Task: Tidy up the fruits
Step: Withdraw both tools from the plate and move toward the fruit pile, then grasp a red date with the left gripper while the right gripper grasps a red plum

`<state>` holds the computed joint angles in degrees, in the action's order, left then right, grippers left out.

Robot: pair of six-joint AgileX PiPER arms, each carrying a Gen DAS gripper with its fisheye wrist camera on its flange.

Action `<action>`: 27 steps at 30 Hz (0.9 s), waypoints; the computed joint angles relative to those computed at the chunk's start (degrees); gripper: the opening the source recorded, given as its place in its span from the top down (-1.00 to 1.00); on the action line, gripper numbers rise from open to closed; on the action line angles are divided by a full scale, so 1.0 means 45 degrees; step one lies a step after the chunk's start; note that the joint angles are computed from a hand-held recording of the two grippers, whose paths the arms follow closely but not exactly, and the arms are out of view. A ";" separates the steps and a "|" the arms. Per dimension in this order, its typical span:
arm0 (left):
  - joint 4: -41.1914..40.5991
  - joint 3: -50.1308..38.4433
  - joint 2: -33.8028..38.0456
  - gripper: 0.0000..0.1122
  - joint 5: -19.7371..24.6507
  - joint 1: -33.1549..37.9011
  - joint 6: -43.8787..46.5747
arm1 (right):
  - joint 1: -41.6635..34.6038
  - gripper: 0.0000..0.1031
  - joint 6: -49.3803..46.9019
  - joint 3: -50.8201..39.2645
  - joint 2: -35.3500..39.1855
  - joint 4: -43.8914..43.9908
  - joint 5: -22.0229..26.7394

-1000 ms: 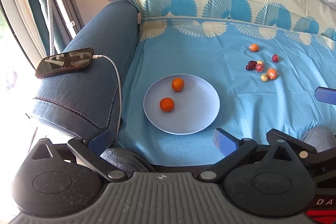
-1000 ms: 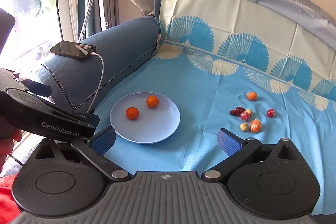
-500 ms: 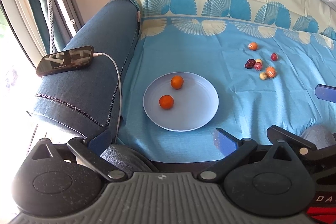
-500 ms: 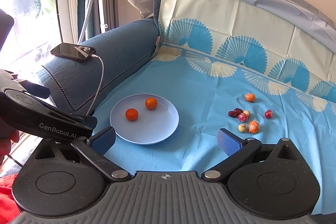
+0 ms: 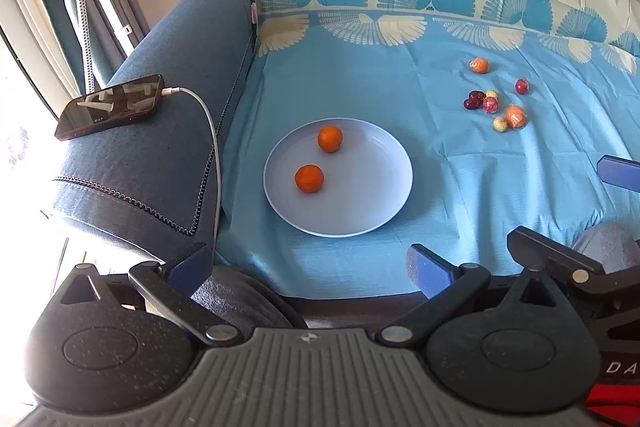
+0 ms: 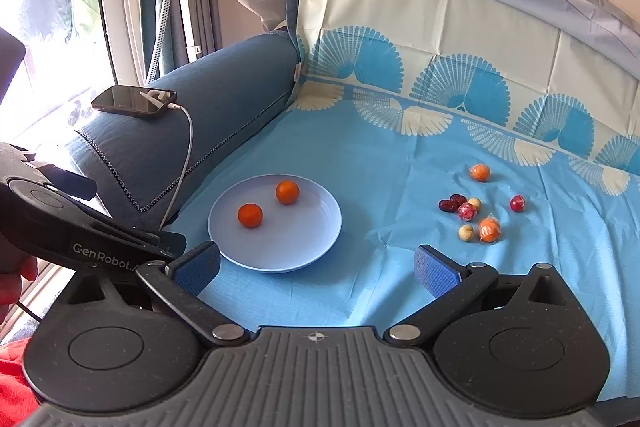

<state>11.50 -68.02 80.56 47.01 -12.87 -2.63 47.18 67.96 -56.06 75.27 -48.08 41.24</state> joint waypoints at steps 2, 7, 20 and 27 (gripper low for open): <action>0.0201 -0.0235 0.0284 -0.83 0.0170 -0.0201 -0.0216 | -0.0299 -0.99 0.0036 0.0214 -0.0066 0.0129 -0.0348; 0.0530 -0.1042 0.1171 -0.83 0.0649 -0.0754 -0.0536 | -0.1390 -0.99 0.0056 0.0888 -0.0292 0.0575 -0.1355; 0.0265 -0.6261 0.6209 -0.83 0.1445 -0.2441 -0.0550 | -0.6998 -0.99 -0.0996 0.2519 0.0024 0.1559 -0.4356; -0.0014 -1.3645 1.1938 -0.83 0.2003 -0.3191 0.1230 | -1.0915 -0.99 -0.2194 0.0381 0.3487 0.0849 -0.6481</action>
